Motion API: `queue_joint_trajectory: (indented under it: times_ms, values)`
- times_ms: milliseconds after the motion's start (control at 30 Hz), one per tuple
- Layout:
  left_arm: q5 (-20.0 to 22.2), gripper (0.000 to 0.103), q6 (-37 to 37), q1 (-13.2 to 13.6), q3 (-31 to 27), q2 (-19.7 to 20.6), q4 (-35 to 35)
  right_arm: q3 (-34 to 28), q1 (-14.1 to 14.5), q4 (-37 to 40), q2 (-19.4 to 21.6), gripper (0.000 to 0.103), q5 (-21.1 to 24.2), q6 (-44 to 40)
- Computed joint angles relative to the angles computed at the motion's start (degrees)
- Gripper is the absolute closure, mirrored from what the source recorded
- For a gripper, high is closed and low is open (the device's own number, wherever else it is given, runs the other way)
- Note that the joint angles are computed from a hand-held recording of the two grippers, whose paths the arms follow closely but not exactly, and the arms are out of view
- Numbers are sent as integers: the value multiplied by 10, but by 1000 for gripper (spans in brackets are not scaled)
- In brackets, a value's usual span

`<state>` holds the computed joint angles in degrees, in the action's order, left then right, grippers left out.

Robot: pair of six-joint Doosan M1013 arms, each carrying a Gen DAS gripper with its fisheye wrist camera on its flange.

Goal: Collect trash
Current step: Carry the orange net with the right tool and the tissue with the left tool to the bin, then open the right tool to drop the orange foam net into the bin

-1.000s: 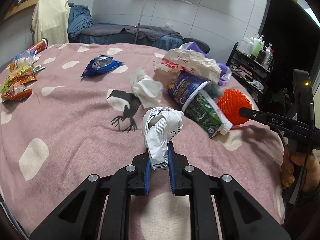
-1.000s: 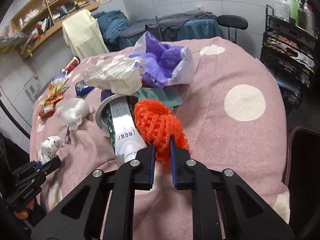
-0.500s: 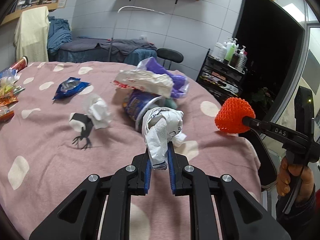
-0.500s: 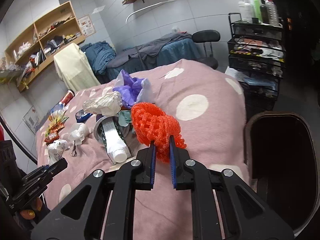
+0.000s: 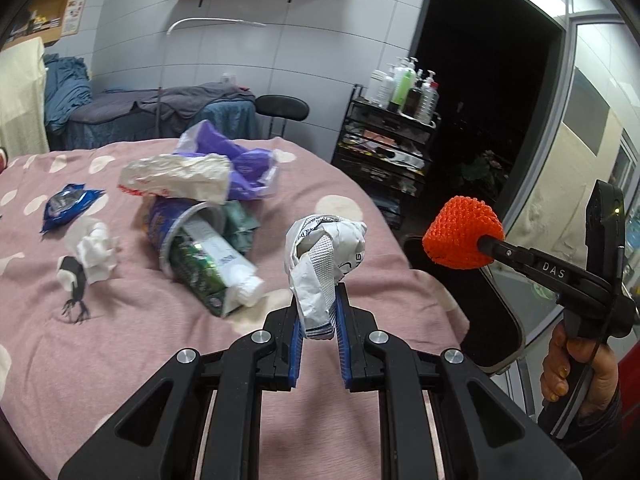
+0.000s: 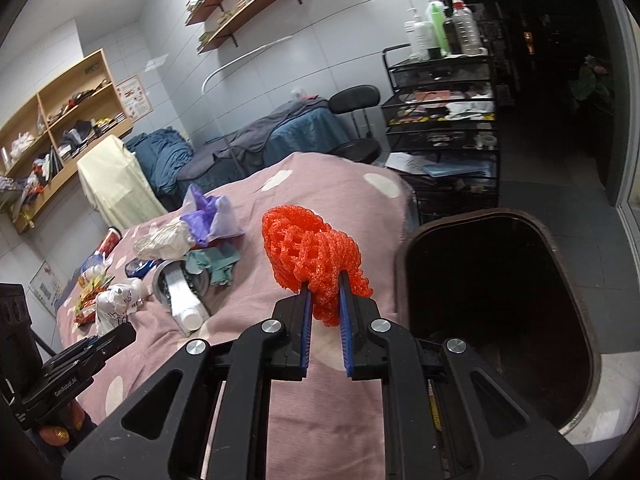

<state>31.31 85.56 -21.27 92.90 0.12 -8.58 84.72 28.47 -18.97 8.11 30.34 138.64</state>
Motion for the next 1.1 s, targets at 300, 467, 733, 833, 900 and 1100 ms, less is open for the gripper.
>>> queue_joint_trajectory:
  times_ms: [300,467,733,833,900,1100]
  values:
    - [12,88,68,-21,-21,20,-52,35,-16,-84,-21,90,23,111]
    - [20,88,95,-30,-31,31,-72,45,-30,-90,-22,90,47,139]
    - [38,88,127,-37,-48,48,-107,53,-52,-56,-9,90,81,147]
    - [43,88,135,-41,-53,53,-111,58,-61,-41,-5,89,93,157]
    - [47,88,137,-43,-55,55,-114,62,-64,-37,-3,89,99,164]
    - [63,88,149,-46,-64,64,-129,70,-71,-21,1,62,106,171]
